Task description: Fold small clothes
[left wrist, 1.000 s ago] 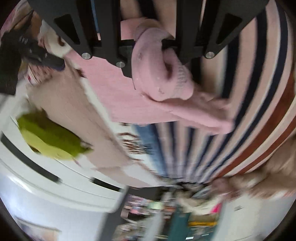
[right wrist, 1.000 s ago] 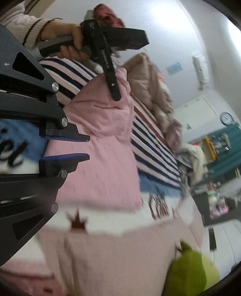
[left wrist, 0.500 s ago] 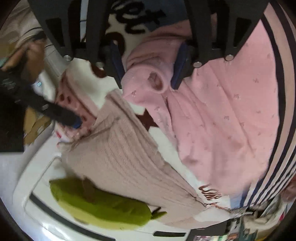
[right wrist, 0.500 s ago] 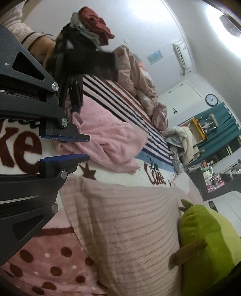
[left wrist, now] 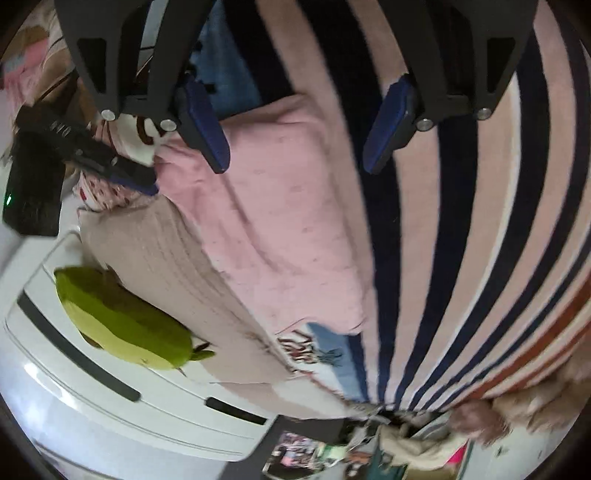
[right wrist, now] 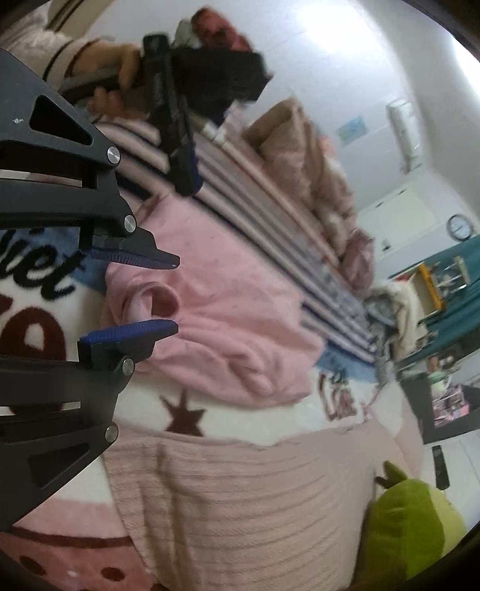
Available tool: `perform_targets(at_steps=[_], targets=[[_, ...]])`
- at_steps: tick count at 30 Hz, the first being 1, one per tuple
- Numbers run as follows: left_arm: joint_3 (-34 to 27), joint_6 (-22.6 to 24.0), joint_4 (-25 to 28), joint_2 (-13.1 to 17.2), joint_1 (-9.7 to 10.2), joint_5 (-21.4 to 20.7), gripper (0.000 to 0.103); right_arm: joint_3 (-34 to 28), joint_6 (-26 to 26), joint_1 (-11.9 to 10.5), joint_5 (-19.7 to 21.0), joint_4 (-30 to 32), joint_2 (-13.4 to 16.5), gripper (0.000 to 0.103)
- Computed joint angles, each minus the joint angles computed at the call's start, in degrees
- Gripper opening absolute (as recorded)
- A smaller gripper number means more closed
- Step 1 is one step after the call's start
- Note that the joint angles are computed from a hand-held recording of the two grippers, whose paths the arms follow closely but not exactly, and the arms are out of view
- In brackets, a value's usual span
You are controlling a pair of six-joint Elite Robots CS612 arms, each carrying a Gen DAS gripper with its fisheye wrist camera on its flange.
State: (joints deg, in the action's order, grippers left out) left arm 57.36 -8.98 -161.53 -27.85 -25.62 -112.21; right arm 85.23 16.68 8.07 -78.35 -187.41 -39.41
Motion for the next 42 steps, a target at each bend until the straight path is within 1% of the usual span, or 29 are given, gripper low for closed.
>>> perform_targets(at_steps=[1,3,4,5,7,8,9,10,11,12,13,15,16,18,19,20,22,24,26,28,31,33,34,35,36,37,38,41,42], targets=[[-0.6,-0.6,0.6,0.5,0.25,-0.9,0.071,-0.2,-0.3,0.4,-2.2,1.7,0.0,0.025],[-1.8,-1.5,1.9,1.6,0.67,-3.4,0.071,-0.2,-0.1,1.3,-9.5,5.9,-0.1,0.025],[-2.6,-2.1,2.4,2.3,0.85,-5.2,0.071,-0.1,0.1,1.5,-11.9,7.1,-0.1,0.029],[-2.9,-2.7,2.4,2.7,0.94,-6.9,0.071,0.6,1.2,1.4,-12.5,7.5,-0.3,0.033],[-5.0,-4.3,2.6,4.5,1.0,-10.7,0.071,1.9,3.7,0.9,-10.7,6.5,-0.6,0.033],[-6.5,-5.0,2.9,5.5,1.04,-12.1,0.071,2.2,3.8,0.9,-10.8,6.5,-0.9,0.033],[-7.5,-5.7,3.1,6.2,0.96,-13.5,0.068,2.4,3.5,1.0,-11.2,6.7,-1.0,0.033],[-8.2,-6.2,3.1,6.7,0.87,-15.0,0.051,2.3,3.3,1.1,-11.4,7.1,-1.1,0.033],[-8.3,-6.4,3.5,6.7,0.62,-14.5,0.044,2.4,3.4,0.9,-10.3,7.2,-1.1,0.033],[-8.0,-6.4,3.9,6.4,0.31,-13.0,0.034,2.5,3.6,0.8,-9.2,7.2,-1.2,0.033],[-7.3,-6.9,2.2,6.2,0.31,-13.2,0.028,2.5,3.9,0.6,-8.2,7.2,-1.2,0.033],[-5.1,-7.4,-0.7,5.1,0.47,-13.0,0.025,2.8,4.1,0.4,-6.6,7.0,-1.3,0.034],[-2.9,-7.5,-2.9,4.0,0.54,-12.3,0.025,3.1,3.9,0.1,-4.3,6.6,-1.4,0.035],[0.1,-7.2,-5.1,2.4,0.92,-11.8,0.024,3.5,3.7,-0.3,0.3,5.9,-1.6,0.035],[2.6,-6.6,-6.4,1.0,1.14,-11.2,0.024,3.7,3.4,-0.5,2.5,5.7,-1.7,0.036],[4.0,-6.4,-7.2,0.3,1.36,-10.7,0.024,3.9,2.9,-0.6,4.0,5.2,-1.8,0.038],[8.3,-4.5,-7.7,-2.1,1.81,-9.7,0.024,3.7,2.4,-0.2,4.3,4.2,-1.9,0.049],[11.0,-3.6,-7.8,-3.5,2.19,-9.5,0.025,2.9,1.7,-0.1,5.5,3.1,-1.7,0.049],[13.2,-2.7,-7.6,-4.6,2.49,-9.2,0.026,1.3,0.9,0.1,6.3,3.4,-1.0,0.049],[14.8,-1.9,-7.9,-5.5,2.52,-7.8,0.03,-0.6,0.1,0.2,7.1,4.9,-0.3,0.049],[16.5,-0.9,-9.2,-6.5,2.52,-5.2,0.039,-4.6,-0.8,0.1,10.7,9.4,1.6,0.049],[17.0,-0.9,-10.4,-6.8,2.7,-4.8,0.044,-7.2,-1.5,0.1,12.5,12.3,3.0,0.049],[17.2,-1.2,-11.2,-6.8,2.81,-4.6,0.047,-8.4,-2.1,0.2,12.5,13.6,3.5,0.049],[17.4,-1.3,-11.5,-6.9,2.95,-4.4,0.047,-9.5,-3.0,0.4,11.9,14.5,4.0,0.048],[17.3,-1.6,-11.6,-6.9,3.05,-4.2,0.047,-10.2,-4.0,0.7,10.9,14.7,4.4,0.036],[17.2,-1.8,-11.7,-6.8,3.15,-4.2,0.047,-10.7,-4.7,1.0,9.9,14.8,4.6,0.009],[17.0,-2.0,-11.7,-6.7,3.22,-4.3,0.047,-11.3,-5.9,1.4,7.3,15.0,4.7,0.004],[16.5,-2.2,-11.8,-6.3,3.44,-5.3,0.048,-11.7,-7.1,2.0,0.9,14.2,4.6,0.004],[16.2,-1.9,-11.7,-6.1,3.47,-5.9,0.051,-11.5,-7.1,2.1,-1.2,13.8,4.4,0.003]])
